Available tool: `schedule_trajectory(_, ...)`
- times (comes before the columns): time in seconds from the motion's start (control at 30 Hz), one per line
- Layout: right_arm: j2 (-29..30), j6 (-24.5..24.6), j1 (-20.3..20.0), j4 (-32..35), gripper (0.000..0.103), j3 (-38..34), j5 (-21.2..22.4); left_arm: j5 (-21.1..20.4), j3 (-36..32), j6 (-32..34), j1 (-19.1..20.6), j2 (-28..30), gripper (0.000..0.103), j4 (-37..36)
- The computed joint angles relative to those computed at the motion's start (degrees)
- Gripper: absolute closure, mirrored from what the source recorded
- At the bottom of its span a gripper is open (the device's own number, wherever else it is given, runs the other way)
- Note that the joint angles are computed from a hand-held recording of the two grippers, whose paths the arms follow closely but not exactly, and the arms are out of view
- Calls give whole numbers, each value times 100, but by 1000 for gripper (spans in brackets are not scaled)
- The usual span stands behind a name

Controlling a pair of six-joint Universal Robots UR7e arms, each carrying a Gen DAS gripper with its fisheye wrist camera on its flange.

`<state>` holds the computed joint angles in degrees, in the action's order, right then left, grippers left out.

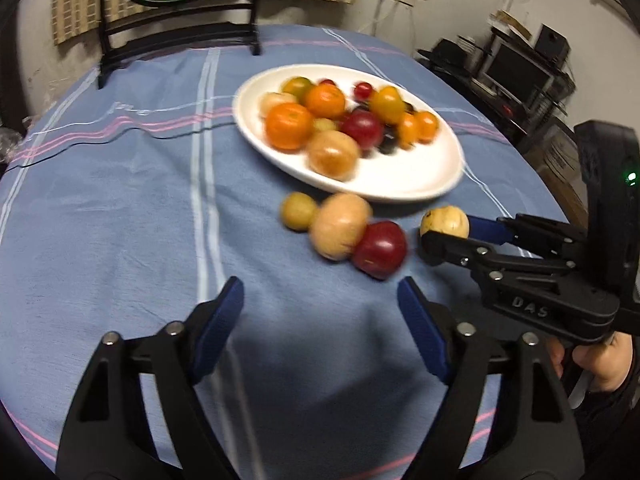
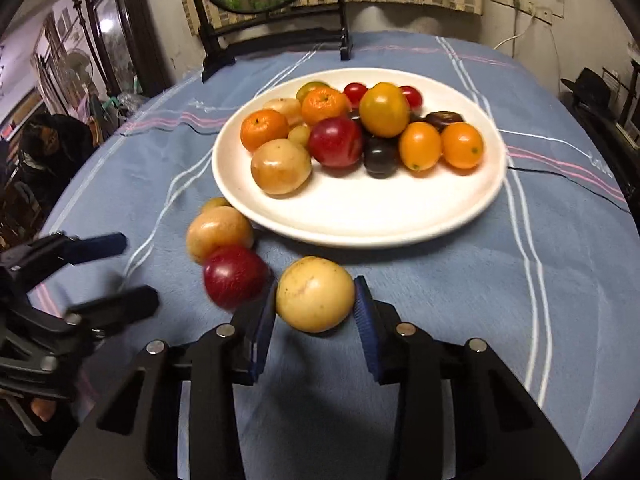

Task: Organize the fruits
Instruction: 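Grasp a pale yellow fruit with the right gripper while the left gripper grasps a red plum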

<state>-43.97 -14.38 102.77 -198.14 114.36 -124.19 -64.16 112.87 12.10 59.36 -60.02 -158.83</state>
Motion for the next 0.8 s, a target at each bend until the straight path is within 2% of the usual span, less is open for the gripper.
schedule_trajectory(0.1, -179, 31, 16, -354, 64, 362, 22, 21, -39, 8, -46, 112, 35, 47)
schedule_trajectory(0.17, -302, 58, 3, -511, 64, 598, 78, 96, -145, -38, -62, 224, 51, 111)
schedule_trajectory(0.23, -386, 74, -17, -617, 64, 751, 124, 179, -271, -169, -65, 299, 59, 326)
schedule_trajectory(0.4, -490, 83, -73, -838, 64, 932, 219, -220, -287, -460, -95, 278, 59, 688)
schedule_trajectory(0.53, -564, 33, -146, -975, 64, 1049, 377, -47, -339, -481, -229, 530, 59, 645)
schedule_trajectory(0.7, -648, 53, -237, -993, 64, 1166, 510, 612, -428, -608, -398, 879, 57, 412)
schedule_trajectory(0.8, -682, 24, -268, -1027, 64, 1208, 615, 727, -556, -731, -407, 988, 56, 436)
